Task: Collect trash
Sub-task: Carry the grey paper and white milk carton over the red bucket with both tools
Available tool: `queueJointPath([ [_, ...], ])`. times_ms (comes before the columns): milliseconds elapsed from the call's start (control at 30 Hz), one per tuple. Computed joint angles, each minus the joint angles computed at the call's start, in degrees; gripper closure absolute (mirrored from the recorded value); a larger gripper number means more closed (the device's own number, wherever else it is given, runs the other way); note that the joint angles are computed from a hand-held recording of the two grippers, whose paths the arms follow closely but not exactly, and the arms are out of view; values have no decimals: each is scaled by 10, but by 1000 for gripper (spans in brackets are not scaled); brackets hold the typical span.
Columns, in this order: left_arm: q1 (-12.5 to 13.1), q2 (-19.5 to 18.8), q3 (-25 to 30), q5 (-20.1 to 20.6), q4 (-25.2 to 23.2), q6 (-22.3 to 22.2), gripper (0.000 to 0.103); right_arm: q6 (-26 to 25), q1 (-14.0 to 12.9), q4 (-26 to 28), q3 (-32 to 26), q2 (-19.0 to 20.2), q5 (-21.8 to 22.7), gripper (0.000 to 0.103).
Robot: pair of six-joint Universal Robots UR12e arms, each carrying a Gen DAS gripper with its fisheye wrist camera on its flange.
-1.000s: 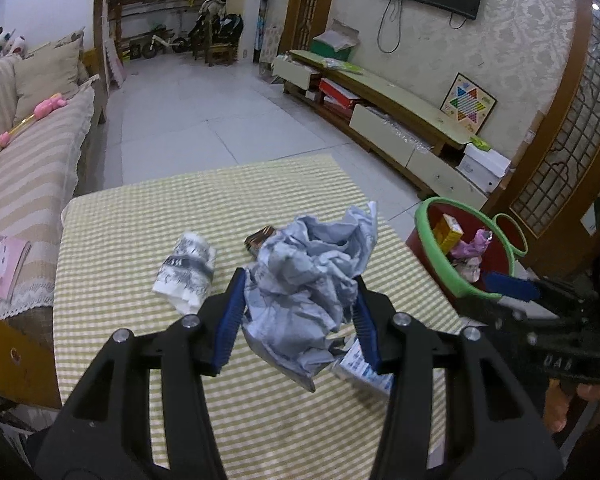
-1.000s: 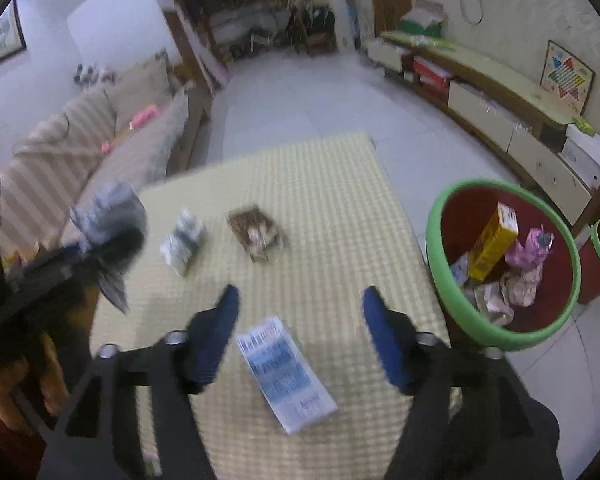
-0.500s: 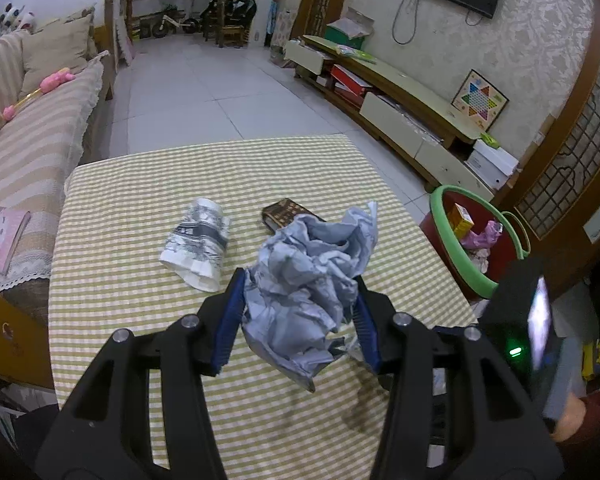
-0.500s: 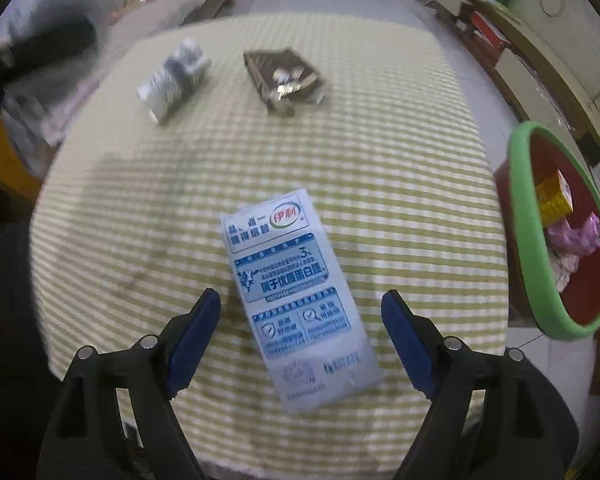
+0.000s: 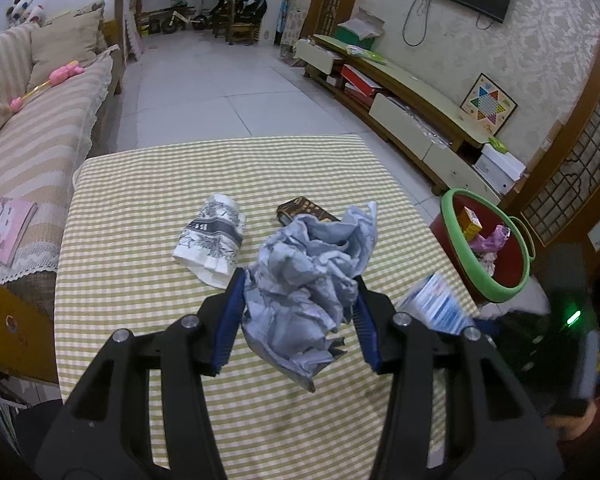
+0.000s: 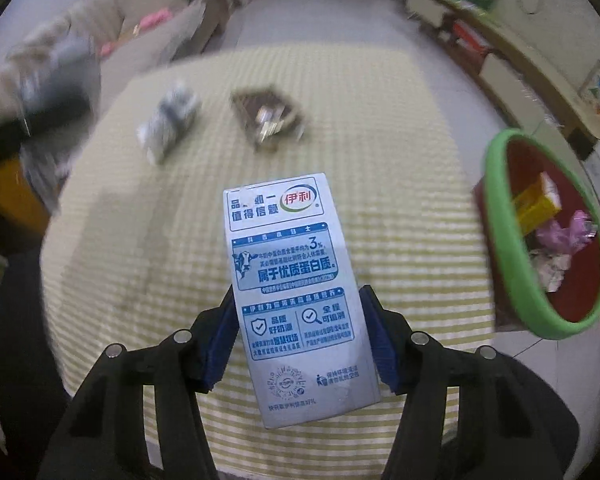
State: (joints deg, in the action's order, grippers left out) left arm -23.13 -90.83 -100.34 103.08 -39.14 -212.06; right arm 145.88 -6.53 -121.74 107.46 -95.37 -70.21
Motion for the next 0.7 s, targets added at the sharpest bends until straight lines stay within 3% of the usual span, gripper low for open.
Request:
queueJointPath([
  [367,-11,-21,23,-16,7,25,56,126,-49,-101,-15,-10,73,46],
  [700,-23,-59,70,-34,14,55,56,147,-80,-129,-22,-9,87,46],
])
